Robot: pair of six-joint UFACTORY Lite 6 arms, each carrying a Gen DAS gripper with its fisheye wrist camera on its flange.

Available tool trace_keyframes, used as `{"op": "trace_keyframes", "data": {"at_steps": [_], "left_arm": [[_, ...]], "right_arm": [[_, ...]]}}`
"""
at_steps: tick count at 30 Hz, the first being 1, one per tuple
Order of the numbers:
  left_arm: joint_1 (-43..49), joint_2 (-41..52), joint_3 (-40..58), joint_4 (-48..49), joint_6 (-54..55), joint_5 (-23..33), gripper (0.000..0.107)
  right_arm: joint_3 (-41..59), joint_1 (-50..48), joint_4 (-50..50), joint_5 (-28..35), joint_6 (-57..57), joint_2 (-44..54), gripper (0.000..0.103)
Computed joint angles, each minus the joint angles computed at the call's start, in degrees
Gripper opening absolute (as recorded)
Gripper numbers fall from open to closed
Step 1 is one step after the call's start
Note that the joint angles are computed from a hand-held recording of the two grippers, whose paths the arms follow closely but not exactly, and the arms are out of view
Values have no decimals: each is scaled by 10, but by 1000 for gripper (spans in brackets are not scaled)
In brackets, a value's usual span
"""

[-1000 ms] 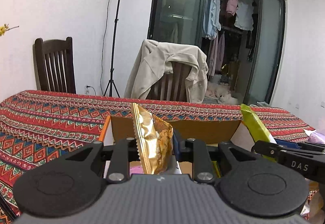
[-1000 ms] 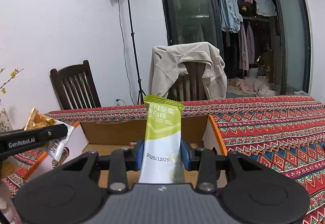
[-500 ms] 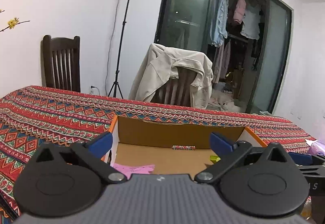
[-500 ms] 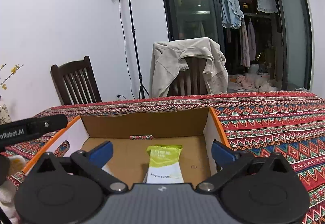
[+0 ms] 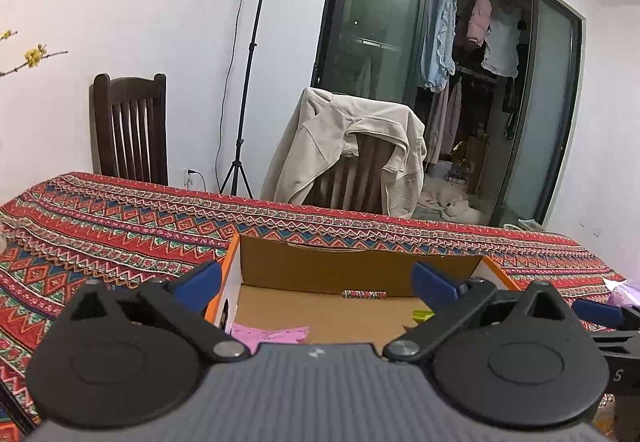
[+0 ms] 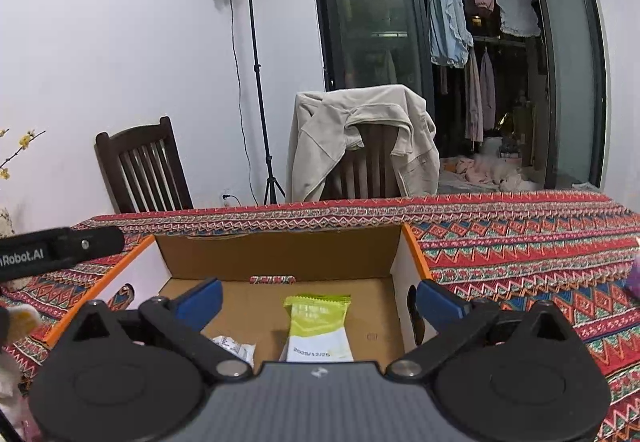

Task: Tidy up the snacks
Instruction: 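Move both tools back to the snack pile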

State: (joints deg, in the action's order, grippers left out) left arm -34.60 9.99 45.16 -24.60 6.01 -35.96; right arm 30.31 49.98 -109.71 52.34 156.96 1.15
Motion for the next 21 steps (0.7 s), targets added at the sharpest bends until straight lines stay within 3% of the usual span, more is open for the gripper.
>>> {"op": "trace_keyframes", "data": {"at_steps": [12,21], "left_arm": [[14,-148,-111,-54,50,56,103],[18,-255,-227,-62,48,72,103]], "right_arm": [[-65,149,186,70,-112,-114,103],[-125,328,339,135,-75,-138,103]]}}
